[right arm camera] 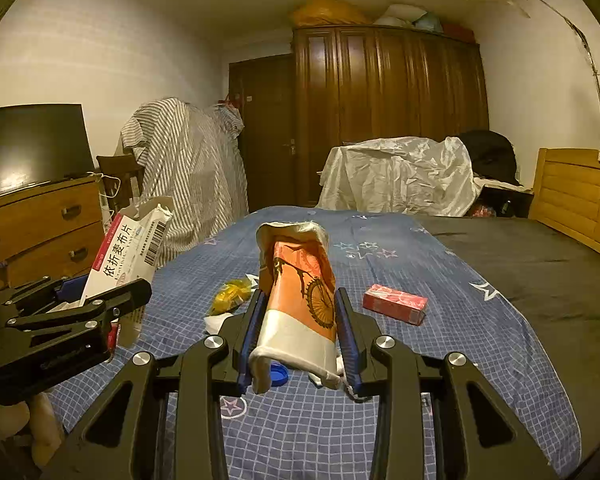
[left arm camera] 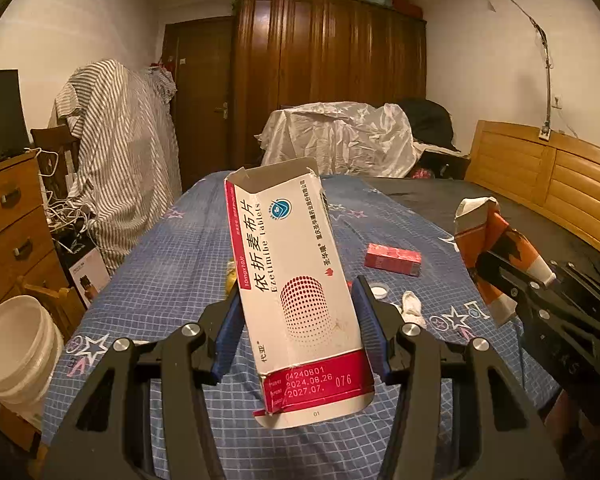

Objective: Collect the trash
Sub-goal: 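Lift and carry the medicine box and bicycle cup in both tools over the white bucket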

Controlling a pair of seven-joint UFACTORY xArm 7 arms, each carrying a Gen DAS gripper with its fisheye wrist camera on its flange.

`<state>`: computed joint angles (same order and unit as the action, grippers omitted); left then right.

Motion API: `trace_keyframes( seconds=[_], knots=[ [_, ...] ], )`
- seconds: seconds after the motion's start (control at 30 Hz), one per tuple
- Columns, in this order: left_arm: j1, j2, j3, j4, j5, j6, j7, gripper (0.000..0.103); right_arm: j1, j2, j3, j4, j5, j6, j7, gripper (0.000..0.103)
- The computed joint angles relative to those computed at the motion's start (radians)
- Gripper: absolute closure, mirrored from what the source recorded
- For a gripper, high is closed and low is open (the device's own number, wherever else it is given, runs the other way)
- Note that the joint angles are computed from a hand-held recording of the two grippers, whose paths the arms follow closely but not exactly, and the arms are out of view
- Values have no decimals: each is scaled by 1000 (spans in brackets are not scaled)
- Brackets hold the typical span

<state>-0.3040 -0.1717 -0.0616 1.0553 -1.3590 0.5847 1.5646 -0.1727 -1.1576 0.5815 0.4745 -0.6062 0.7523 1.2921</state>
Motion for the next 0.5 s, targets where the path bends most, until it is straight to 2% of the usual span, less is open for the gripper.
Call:
trace_keyframes(
  seconds=[0.13, 0.27, 0.5],
  knots=[
    [17, 16, 12, 29, 11, -11, -20, 53, -42, 58, -6, 40, -31, -72, -6, 67],
    [47, 47, 24, 75, 31, -16, -49, 53, -124, 170, 14, 117, -68, -181, 0, 67],
    [134, 146, 41, 213, 81, -34, -130, 53, -318, 441, 139, 358, -154, -335, 35, 67]
  ],
)
